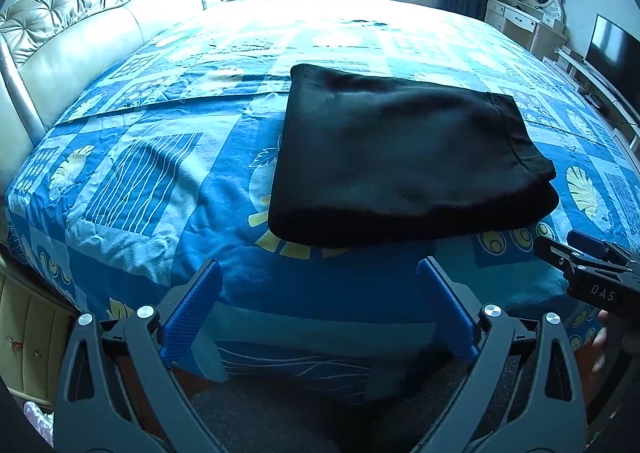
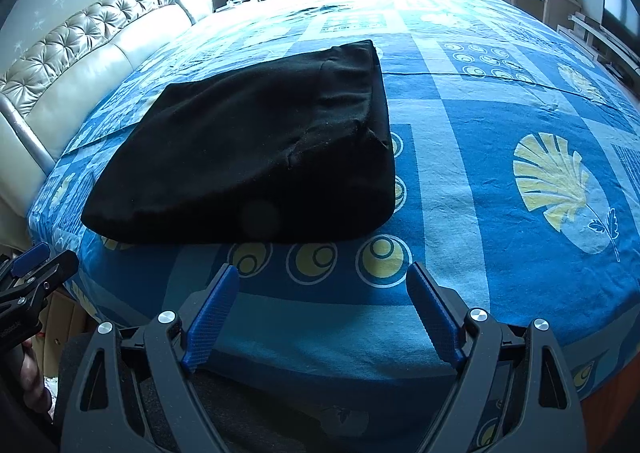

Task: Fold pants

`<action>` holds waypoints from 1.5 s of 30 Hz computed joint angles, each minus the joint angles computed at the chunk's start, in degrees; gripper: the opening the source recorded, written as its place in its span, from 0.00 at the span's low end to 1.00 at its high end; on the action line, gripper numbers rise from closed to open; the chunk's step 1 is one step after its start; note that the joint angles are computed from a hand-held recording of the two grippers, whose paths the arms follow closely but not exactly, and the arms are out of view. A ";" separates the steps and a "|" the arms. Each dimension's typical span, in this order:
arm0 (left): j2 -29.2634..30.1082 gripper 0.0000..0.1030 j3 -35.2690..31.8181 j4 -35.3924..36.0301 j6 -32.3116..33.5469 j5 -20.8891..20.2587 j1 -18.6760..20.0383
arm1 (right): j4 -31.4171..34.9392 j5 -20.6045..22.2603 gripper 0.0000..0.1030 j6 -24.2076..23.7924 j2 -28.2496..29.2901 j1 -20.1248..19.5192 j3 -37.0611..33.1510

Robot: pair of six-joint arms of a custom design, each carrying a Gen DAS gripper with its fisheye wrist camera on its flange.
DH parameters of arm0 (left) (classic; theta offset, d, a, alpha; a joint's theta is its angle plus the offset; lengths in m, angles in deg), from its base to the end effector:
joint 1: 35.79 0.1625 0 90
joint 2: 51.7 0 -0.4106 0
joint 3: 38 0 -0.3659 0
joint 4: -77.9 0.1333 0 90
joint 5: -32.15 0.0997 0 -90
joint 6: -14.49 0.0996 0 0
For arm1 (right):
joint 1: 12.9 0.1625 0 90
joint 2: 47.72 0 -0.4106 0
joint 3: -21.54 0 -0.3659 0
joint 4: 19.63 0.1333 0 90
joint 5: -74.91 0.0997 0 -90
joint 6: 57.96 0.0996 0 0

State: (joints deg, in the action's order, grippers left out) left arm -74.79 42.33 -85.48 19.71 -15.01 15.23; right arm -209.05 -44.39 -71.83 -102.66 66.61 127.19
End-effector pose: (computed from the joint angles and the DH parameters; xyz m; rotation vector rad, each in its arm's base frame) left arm -0.2789 -0.6642 -0.0266 0.7912 2.3088 -0.6082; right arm -0.0258 -0.6040 0.2330 -0.2068 -2.3358 0.9020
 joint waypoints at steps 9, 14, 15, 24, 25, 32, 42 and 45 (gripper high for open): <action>0.10 0.95 1.20 -4.14 0.60 0.07 -0.05 | 0.34 0.13 0.82 0.11 0.07 -0.03 -0.02; 0.16 0.95 1.00 -3.95 0.96 0.31 -0.11 | 0.69 -0.03 0.82 0.48 0.13 -0.09 -0.21; 0.26 0.95 0.99 -4.08 1.45 0.55 -0.22 | 0.72 -0.02 0.82 0.56 0.14 -0.11 -0.24; 0.57 0.95 0.37 -2.57 1.70 1.96 -0.40 | 1.49 0.12 0.82 0.65 0.18 -0.15 -0.36; 0.60 0.95 0.38 -2.80 1.80 2.10 -0.44 | 1.57 0.14 0.82 0.68 0.19 -0.14 -0.36; 0.78 0.95 0.27 -3.22 1.45 2.75 -0.51 | 1.44 0.19 0.82 0.60 0.19 -0.08 -0.28; 0.65 0.95 0.03 -1.81 0.46 3.00 -0.31 | 2.00 0.21 0.82 0.71 0.23 0.01 -0.25; 0.68 0.95 -0.01 -1.59 0.45 2.96 -0.34 | 2.23 0.26 0.82 0.81 0.18 -0.05 -0.26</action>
State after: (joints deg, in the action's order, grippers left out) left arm -74.11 42.32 -87.07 20.15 -12.05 14.89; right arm -206.82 -44.13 -71.02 -102.47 66.56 126.93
